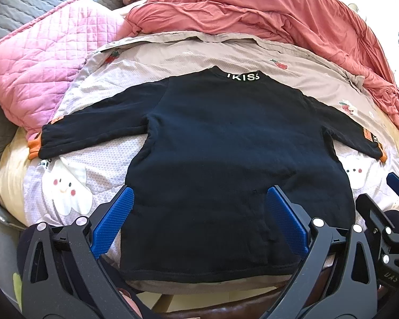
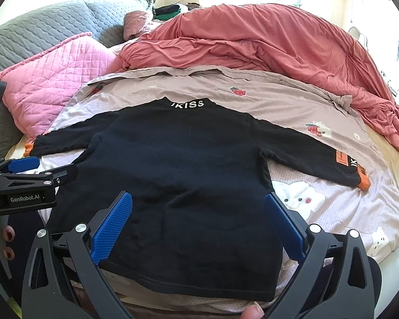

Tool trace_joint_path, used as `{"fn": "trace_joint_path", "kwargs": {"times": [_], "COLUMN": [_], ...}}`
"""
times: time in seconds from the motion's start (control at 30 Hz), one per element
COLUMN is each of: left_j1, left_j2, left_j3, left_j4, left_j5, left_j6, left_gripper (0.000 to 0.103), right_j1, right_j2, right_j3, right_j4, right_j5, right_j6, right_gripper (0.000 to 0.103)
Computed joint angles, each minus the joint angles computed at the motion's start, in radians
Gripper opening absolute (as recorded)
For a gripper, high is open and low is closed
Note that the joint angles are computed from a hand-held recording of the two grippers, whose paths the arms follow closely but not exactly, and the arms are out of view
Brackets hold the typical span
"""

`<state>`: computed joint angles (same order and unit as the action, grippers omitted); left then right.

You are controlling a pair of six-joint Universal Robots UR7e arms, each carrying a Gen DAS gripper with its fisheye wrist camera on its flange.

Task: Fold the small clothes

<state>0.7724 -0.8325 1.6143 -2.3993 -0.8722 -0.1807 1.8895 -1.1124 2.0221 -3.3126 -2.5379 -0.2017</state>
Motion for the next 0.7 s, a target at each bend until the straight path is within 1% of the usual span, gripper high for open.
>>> {"fn": "trace_joint_path", "kwargs": {"times": [0.17, 0.23, 0.27, 0.43, 0.7], "left_j1": [0.006, 0.006, 0.009, 0.017, 0.029], "left_j2": [0.030, 0.038, 0.052, 0.090, 0.153], "left_j3": [-0.037, -0.041, -0.062, -0.111, -0.204], "left_j4": [-0.011, -0.018, -0.010, -0.004, 0.012], "left_j5": [0.000, 0.001, 0.001, 0.004, -0.007], "left_j6": [0.011, 0.013, 0.013, 0.012, 0.008], "left_gripper": [0.094, 0.094, 0.094, 0.094, 0.094], "right_j1": [-0.012, -0.020, -0.023, -0.043, -0.078], "right_j2": [0.009, 0.016, 0.022, 0.041, 0.075], "right_j3": [-0.027, -0.047, -0.060, -0.114, -0.226], "right_j4": [0.007, 0.023, 0.029, 0.016, 0.000], "right_j5": [0.005, -0.002, -0.008, -0.003, 0.032], "right_j6": [-0.010, -0.015, -0.020, -0.060, -0.105], "right_gripper": [0.099, 0.099, 0.099, 0.099, 0.099]}}
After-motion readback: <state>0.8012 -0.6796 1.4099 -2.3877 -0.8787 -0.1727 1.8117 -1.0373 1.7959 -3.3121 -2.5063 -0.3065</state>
